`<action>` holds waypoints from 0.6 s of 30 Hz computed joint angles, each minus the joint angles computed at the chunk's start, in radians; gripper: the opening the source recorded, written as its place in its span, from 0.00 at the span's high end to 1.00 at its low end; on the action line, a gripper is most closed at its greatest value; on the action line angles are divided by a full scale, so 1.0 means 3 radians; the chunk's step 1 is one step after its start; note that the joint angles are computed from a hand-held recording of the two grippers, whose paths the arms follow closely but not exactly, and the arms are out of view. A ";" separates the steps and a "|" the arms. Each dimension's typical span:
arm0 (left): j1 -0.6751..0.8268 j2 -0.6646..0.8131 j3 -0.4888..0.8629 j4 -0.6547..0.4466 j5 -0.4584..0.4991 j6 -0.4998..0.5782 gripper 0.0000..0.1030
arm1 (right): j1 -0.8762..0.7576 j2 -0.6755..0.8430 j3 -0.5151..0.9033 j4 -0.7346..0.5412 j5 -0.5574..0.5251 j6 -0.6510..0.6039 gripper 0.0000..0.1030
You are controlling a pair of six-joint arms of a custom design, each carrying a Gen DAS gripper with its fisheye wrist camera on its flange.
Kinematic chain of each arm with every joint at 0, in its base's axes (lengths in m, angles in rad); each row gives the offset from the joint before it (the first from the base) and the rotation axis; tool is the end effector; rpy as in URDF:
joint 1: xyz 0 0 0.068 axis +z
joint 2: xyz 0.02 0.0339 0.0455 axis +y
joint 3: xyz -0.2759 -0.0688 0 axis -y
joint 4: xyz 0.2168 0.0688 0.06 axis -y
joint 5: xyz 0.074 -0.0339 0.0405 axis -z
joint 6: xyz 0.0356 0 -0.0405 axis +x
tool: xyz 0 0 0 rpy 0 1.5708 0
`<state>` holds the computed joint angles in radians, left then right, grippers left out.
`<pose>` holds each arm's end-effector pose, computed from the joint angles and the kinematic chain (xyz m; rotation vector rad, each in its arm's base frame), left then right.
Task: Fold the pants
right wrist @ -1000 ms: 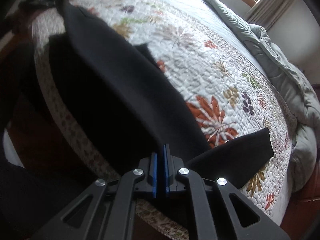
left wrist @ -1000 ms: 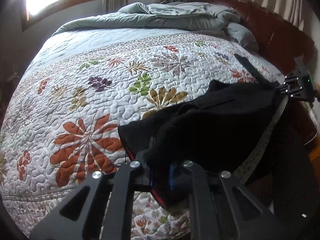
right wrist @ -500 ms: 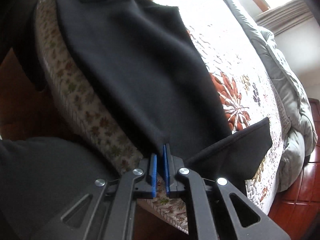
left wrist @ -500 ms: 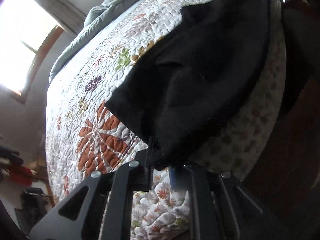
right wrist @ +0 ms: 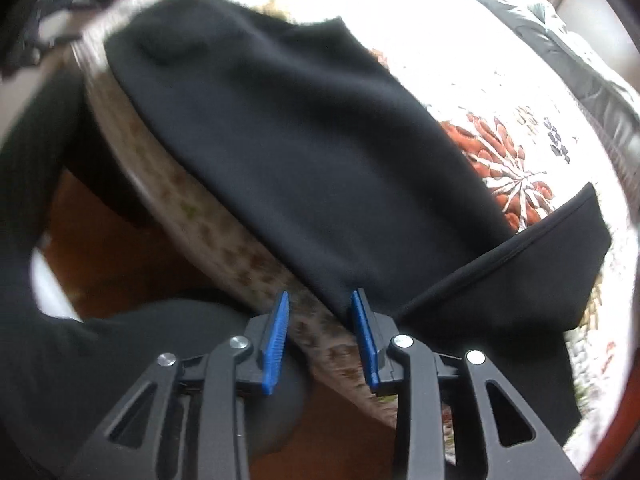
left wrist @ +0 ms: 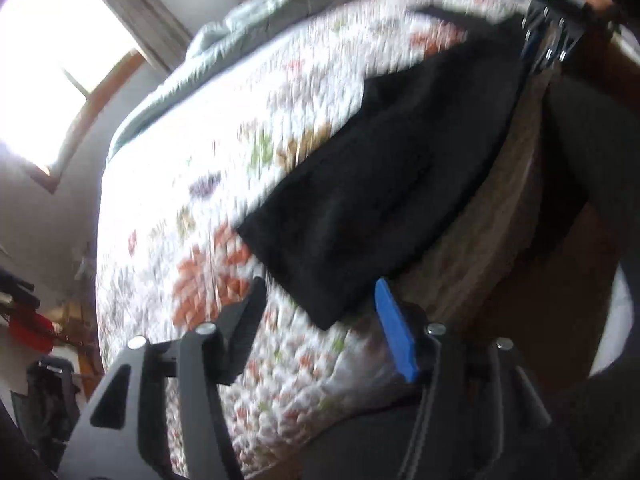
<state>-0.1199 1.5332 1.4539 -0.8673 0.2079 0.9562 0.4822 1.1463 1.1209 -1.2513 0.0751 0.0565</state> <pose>0.2911 -0.0425 0.3435 1.3474 2.0943 0.0888 0.1398 0.0701 0.3146 -0.5842 2.7776 0.0091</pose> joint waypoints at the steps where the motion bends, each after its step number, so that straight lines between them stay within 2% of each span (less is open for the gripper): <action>1: -0.0072 0.0016 0.0122 -0.0094 0.0098 -0.0142 0.33 | -0.0085 -0.0058 0.0066 -0.0010 -0.0121 0.0019 0.68; 3: -0.0269 0.0109 0.0334 -0.0184 0.0434 -0.0597 0.22 | -0.0308 -0.0160 0.0143 0.0080 -0.0315 0.0067 0.68; 5: -0.0531 0.0320 0.0525 -0.0241 0.0836 -0.1098 0.18 | -0.0539 -0.0198 0.0106 0.0228 -0.0484 0.0100 0.69; 7: -0.0875 0.0498 0.0529 0.0039 0.0998 -0.1584 0.17 | -0.0581 -0.0146 -0.0038 0.0321 -0.0420 0.0139 0.69; 11: -0.1525 0.0885 0.0545 0.0587 0.0984 -0.2201 0.16 | -0.0555 0.0006 -0.0325 0.0307 -0.0218 0.0139 0.68; 13: -0.1815 0.1000 0.0489 0.0865 0.0860 -0.2392 0.16 | -0.0699 -0.0043 -0.0286 0.0216 -0.0389 0.0042 0.68; 16: -0.2196 0.1244 0.0419 0.1333 0.0445 -0.2484 0.15 | -0.1502 0.0028 0.0348 -0.0063 -0.0640 -0.0412 0.67; 17: -0.2316 0.1347 0.0438 0.1457 0.0265 -0.2482 0.15 | -0.1804 0.0157 0.0606 -0.0117 -0.0638 -0.0509 0.62; 18: -0.2382 0.1429 0.0470 0.1521 0.0179 -0.2492 0.15 | -0.2110 0.0405 0.0970 -0.0146 -0.0487 -0.0536 0.56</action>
<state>-0.8345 1.9620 1.5948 -0.4110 0.2618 0.2084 -0.1506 1.2680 1.4120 -1.2952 -0.0710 -0.1042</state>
